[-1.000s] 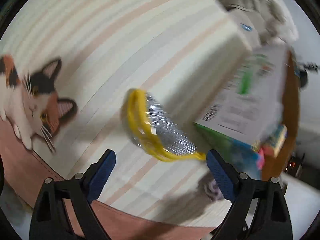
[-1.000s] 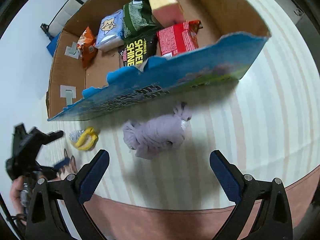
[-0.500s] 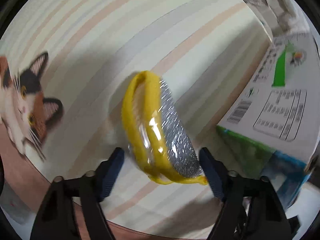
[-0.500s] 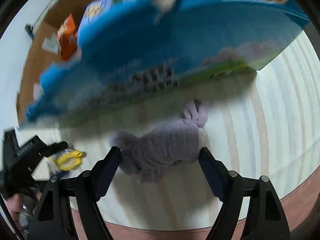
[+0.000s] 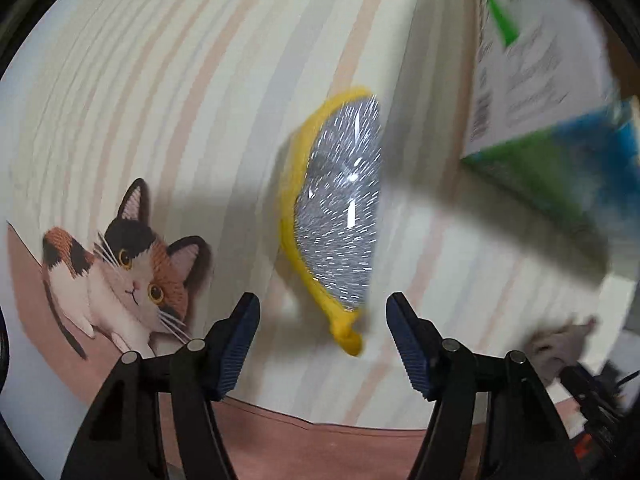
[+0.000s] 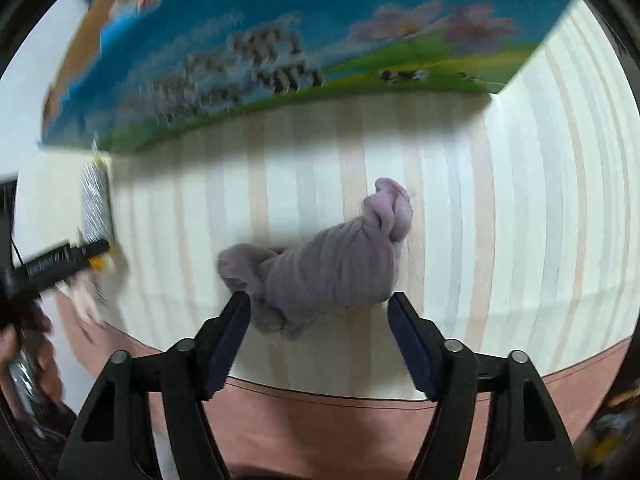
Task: Organize soft objects
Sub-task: 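Grasp the yellow-silver scrub sponge with the left tool, then grasp the purple cloth with the right tool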
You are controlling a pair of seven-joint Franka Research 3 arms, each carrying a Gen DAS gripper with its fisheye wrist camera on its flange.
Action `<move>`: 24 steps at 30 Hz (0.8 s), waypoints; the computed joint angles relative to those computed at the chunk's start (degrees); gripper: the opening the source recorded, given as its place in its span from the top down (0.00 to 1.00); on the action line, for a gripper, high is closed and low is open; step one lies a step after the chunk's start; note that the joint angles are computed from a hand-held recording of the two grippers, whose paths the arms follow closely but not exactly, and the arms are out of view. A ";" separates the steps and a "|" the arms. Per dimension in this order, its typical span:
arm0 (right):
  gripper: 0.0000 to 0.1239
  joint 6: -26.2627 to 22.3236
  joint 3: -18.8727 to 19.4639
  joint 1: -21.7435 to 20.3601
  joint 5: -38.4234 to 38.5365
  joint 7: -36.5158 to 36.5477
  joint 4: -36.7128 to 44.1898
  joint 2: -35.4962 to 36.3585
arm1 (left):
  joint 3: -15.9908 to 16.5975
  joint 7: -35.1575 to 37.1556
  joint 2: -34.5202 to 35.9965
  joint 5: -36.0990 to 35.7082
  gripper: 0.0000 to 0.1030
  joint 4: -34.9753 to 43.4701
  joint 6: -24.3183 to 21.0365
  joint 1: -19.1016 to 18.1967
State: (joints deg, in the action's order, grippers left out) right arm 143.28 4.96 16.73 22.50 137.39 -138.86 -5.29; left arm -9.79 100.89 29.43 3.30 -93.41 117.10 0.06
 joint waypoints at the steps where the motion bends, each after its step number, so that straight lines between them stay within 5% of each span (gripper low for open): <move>1: 0.33 1.28 -0.11 -0.06 0.88 0.41 -0.66 -0.58 | -0.27 0.01 -0.20 -1.28 0.38 0.27 -0.20 0.55; 4: 0.32 3.11 -0.49 -0.51 1.55 0.40 -0.94 -0.67 | -0.13 -1.30 0.36 -2.60 0.38 1.99 0.16 0.90; 8: 0.32 0.10 -0.12 -1.24 -6.60 1.61 4.23 2.65 | 0.26 -2.48 6.83 -2.25 0.38 12.04 -3.73 0.57; 14: 0.33 -5.67 -0.29 -0.19 -10.95 -0.59 9.66 6.96 | 1.53 -1.60 17.05 5.60 0.38 24.66 -9.13 -4.51; 17: 0.34 -5.01 -0.53 -0.10 -7.63 -1.78 8.40 6.49 | 1.09 -1.04 14.92 7.00 0.43 19.94 -3.58 -4.80; 18: 0.34 -4.95 -0.56 -0.08 -6.68 -2.42 7.59 5.67 | 1.01 -1.03 14.54 7.38 0.53 19.44 -3.35 -5.21; 24: 0.33 -9.04 -0.09 -0.15 -9.53 -9.75 3.88 -1.22 | -0.62 1.23 4.55 6.13 0.54 4.23 2.11 -3.71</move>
